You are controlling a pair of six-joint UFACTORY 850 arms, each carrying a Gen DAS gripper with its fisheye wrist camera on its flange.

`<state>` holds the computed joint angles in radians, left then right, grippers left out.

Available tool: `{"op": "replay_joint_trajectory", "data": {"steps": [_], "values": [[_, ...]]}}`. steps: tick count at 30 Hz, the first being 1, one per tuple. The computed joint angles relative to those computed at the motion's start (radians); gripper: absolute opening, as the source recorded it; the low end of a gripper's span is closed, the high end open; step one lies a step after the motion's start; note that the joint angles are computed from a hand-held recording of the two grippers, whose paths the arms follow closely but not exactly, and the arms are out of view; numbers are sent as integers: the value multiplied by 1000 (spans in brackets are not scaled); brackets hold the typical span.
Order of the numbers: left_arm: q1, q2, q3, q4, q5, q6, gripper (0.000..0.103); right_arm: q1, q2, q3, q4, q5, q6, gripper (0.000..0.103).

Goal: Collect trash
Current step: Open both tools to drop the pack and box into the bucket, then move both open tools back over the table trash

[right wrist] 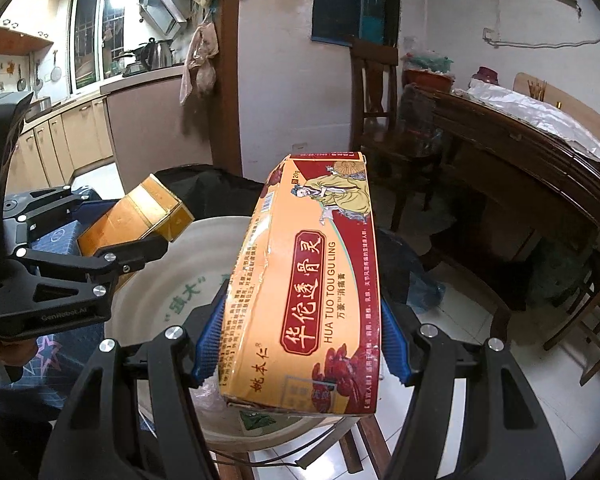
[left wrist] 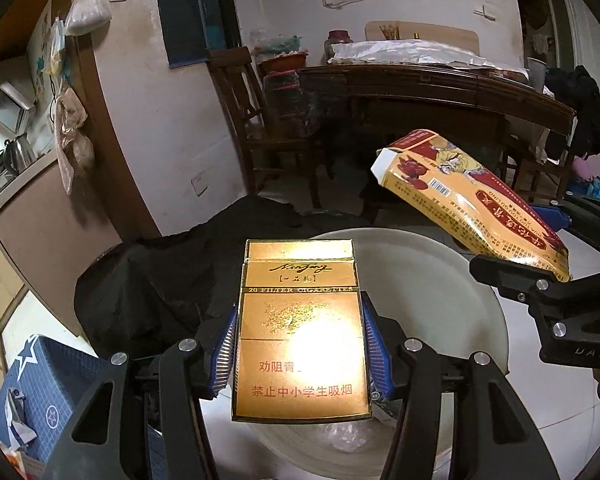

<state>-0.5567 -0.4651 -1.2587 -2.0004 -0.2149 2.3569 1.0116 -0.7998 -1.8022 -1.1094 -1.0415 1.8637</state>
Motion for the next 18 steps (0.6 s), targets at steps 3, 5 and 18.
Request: {"op": "replay_joint_trajectory", "data": {"steps": [3,5,18], "values": [[4,-5,-10,35,-5,-41,57,-8,13,19,-1,31,-3,62],[6,-12,-20,72,-7,-81,57,-16,18,27,-2,46,-5,63],[9,-37,-36,21,-7,-9,77,-51,29,61,3,99,-13,69]]}}
